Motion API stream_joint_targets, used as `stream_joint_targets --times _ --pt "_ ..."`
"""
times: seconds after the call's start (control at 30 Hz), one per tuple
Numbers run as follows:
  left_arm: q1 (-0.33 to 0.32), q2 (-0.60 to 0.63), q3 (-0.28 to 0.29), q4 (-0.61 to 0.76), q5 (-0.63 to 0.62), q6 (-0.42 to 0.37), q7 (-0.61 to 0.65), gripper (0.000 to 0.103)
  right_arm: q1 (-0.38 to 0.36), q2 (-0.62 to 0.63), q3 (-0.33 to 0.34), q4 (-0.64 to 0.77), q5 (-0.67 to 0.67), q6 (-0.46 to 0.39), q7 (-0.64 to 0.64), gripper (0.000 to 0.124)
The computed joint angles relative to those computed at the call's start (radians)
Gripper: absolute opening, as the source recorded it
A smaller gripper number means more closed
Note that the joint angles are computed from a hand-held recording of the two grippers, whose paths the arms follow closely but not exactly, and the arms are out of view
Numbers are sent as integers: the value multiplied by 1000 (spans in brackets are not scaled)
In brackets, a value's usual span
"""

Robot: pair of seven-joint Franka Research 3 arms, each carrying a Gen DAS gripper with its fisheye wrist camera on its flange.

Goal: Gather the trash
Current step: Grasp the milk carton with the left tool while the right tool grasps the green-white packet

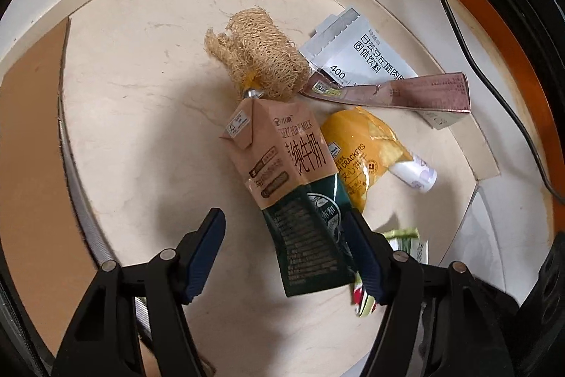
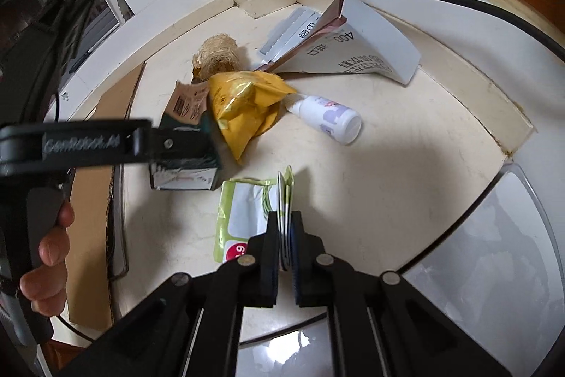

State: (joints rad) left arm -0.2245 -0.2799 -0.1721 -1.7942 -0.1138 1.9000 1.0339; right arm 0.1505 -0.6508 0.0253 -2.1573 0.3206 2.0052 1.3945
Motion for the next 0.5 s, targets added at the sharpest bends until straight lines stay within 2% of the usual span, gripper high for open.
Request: stream_joint_targets --times 0.07,0.17,0.2,0.33,0.5 --pt "0 -1 3 -6 -16 16 -6 63 -1 -6 -1 -5 1 -1 4 5" --pt "-5 -7 8 -18 -45 57 -3 41 -5 -17 -2 -12 -2 -3 8 5" --pt "-3 -4 1 -10 -28 56 -12 37 -6 -22 -2 -15 -3 -4 9 5" --pt "-3 -5 -23 6 43 44 -37 28 -10 -44 -3 -25 -6 -9 11 5" --pt "-13 -68 -34 -4 93 22 -56 28 -17 -78 -3 -24 -9 -24 22 5"
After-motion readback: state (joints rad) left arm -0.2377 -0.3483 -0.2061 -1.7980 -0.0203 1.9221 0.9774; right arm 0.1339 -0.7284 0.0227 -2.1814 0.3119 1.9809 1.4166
